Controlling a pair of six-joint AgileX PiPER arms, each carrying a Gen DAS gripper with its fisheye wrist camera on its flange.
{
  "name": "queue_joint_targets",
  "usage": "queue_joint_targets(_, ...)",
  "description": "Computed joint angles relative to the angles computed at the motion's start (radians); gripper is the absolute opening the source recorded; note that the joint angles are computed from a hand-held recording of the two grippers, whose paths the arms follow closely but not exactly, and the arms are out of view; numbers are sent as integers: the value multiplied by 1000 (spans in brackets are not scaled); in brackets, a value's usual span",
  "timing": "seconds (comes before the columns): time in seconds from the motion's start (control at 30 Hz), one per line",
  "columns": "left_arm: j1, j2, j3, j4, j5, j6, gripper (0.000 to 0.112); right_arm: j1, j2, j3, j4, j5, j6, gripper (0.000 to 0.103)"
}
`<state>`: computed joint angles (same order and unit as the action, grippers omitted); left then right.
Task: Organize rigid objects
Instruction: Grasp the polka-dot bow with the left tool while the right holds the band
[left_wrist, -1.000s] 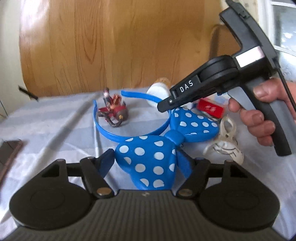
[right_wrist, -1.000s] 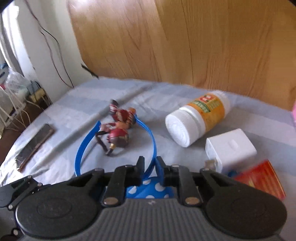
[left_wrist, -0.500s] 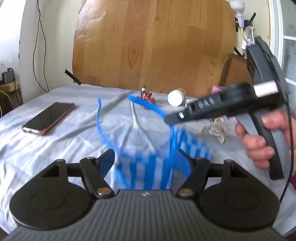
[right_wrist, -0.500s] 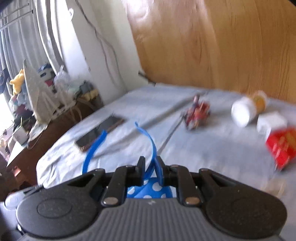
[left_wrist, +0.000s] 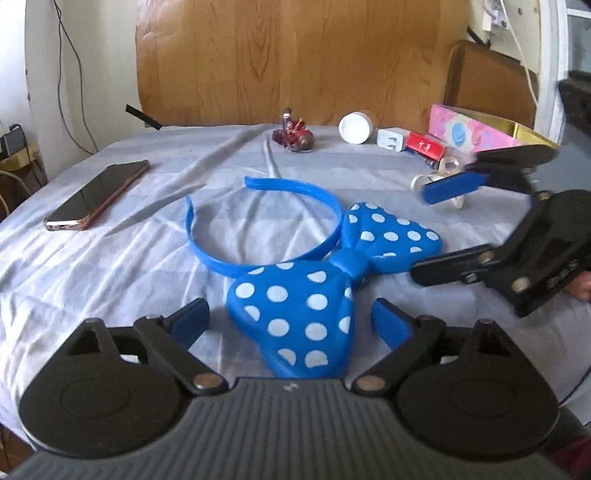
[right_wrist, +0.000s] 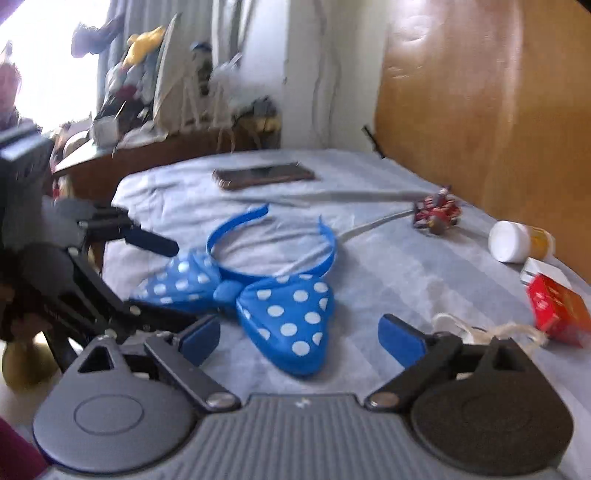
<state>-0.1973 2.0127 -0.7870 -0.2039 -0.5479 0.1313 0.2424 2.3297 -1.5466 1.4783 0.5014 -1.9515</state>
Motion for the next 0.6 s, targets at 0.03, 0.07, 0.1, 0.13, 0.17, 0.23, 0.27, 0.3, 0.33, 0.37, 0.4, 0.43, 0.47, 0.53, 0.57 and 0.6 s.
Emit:
queue_joint_targets(0.03,6,5,-4,25,-5,-12,95,3,26,-46,-61,11,45,95)
queue_joint_targets(0.07,15,10,-6,62,-11,-33,94,12,60,-115,-150,11,130,95)
queue_joint_targets(0.1,26,16,-3,118,-31,-69,92,17,100,-192,-246,31,230,95)
queue_joint_targets(0.13,32,23,-2,152,-51,-88,89,11,141,-271,-331,89,329,91)
queue_joint_targets(0.17,33,30,-6,146,-60,-81,89,1,165,-325,-381,147,388,89)
queue_joint_targets(0.23,36,35,-9,143,-69,-93,88,1,168,-344,-415,175,387,80)
queue_joint_targets(0.27,41,34,-4,152,-79,-122,87,4,159,-328,-408,164,384,79)
queue_joint_targets(0.3,55,31,4,192,-92,-177,86,2,154,-314,-389,160,371,74)
queue_joint_targets(0.33,67,27,9,231,-102,-229,86,-4,147,-297,-372,161,354,74)
queue_joint_targets(0.37,69,22,13,242,-107,-252,84,-7,131,-258,-337,147,320,74)
queue_joint_targets(0.4,64,17,17,237,-115,-250,85,-8,120,-230,-305,134,283,74)
queue_joint_targets(0.43,50,11,25,210,-125,-228,85,-7,104,-193,-261,117,231,74)
queue_joint_targets(0.47,35,3,29,185,-133,-204,85,-7,76,-132,-180,90,140,74)
queue_joint_targets(0.53,24,-11,26,177,-137,-197,86,-12,41,-65,-67,69,28,74)
queue_joint_targets(0.57,20,-21,18,181,-130,-202,85,-20,20,-28,1,67,-40,74)
queue_joint_targets(0.6,11,-30,5,178,-120,-198,84,-29,0,4,57,66,-97,74)
